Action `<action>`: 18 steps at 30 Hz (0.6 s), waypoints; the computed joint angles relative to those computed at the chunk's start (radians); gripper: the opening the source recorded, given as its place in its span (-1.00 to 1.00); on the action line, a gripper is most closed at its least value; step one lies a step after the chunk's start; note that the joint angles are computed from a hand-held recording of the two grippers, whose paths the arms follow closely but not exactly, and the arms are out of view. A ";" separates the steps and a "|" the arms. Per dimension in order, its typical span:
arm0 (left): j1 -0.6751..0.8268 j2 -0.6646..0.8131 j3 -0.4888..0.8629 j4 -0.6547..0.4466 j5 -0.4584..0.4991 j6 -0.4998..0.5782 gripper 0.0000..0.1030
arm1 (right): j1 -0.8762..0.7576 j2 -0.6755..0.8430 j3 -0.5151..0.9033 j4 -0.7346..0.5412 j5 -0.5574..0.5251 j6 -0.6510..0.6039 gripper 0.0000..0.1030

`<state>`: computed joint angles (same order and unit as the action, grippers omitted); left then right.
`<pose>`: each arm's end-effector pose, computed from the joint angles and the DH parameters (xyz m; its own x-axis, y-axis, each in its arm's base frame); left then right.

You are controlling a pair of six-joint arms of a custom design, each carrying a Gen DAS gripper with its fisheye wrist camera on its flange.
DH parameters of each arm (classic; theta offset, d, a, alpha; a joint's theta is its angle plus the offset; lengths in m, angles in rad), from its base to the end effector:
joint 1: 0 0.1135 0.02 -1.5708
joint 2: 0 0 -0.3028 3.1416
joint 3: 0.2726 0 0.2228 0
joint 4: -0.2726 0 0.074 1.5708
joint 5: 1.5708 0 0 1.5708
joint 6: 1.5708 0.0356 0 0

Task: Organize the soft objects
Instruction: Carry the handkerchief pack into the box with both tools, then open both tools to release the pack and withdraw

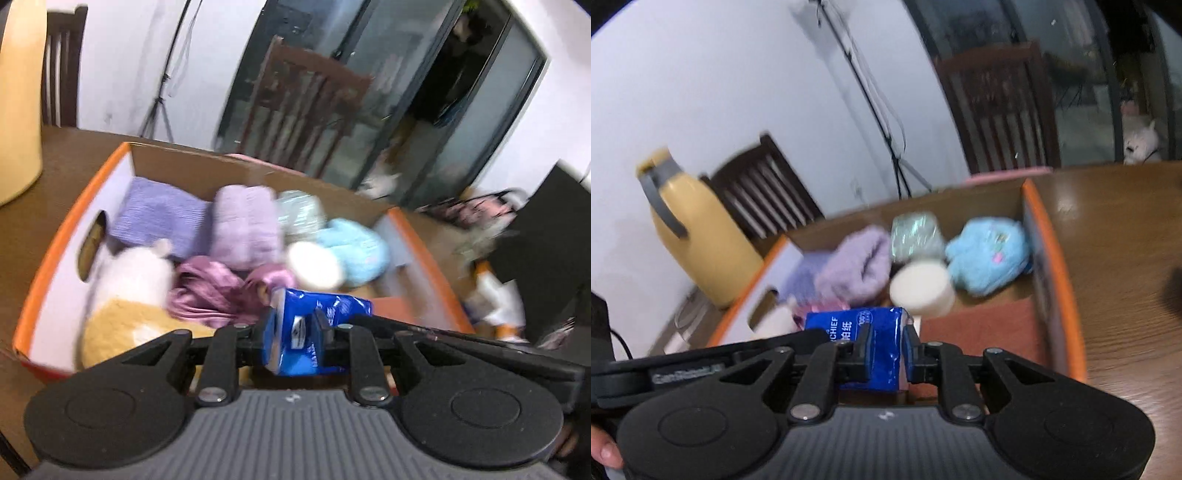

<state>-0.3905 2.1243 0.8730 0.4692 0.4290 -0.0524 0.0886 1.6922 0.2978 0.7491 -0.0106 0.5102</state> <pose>0.3448 -0.1580 0.1112 -0.6832 0.2297 -0.6931 0.5841 0.7416 -0.3299 0.2400 0.0217 0.1474 -0.5701 0.4396 -0.6941 0.2080 0.8945 0.3957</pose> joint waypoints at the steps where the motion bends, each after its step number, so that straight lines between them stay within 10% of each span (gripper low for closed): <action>1: -0.001 0.019 0.009 0.004 -0.010 0.003 -0.56 | 0.026 0.041 0.021 0.004 0.041 -0.015 -0.69; 11: 0.006 0.048 -0.036 0.098 -0.004 0.081 -0.48 | 0.031 0.090 0.005 0.063 0.058 -0.046 -0.67; 18: 0.034 -0.162 -0.131 0.034 0.010 0.089 -0.10 | 0.046 -0.232 0.013 -0.229 0.119 -0.030 -0.30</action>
